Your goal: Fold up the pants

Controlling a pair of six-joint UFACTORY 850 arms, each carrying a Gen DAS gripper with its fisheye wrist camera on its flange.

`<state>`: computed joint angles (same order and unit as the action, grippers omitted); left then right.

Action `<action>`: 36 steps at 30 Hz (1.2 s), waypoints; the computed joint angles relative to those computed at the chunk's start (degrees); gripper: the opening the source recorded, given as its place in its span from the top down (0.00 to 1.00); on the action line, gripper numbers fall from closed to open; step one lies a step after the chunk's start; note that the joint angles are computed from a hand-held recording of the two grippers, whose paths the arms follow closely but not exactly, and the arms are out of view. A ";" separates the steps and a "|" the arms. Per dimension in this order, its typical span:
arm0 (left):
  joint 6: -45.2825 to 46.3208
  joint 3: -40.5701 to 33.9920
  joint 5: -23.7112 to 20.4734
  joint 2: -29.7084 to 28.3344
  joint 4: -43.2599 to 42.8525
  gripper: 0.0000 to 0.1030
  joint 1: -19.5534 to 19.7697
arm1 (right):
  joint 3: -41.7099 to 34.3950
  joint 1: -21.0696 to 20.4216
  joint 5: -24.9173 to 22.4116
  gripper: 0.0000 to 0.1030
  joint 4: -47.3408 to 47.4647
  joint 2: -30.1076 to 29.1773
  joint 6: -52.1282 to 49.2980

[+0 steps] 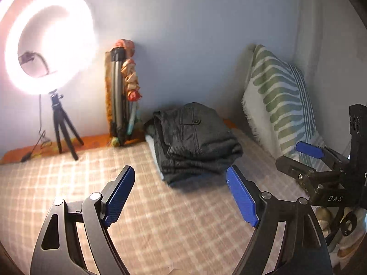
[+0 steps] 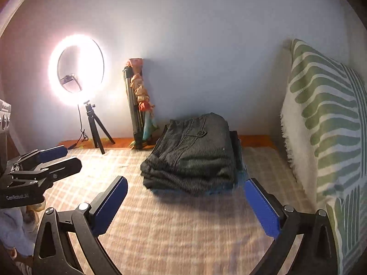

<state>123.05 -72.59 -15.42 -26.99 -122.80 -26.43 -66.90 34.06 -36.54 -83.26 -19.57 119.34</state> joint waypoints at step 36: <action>19.08 11.42 -3.94 6.33 -16.73 0.20 0.10 | 3.41 5.97 -7.55 0.00 0.20 -1.19 7.37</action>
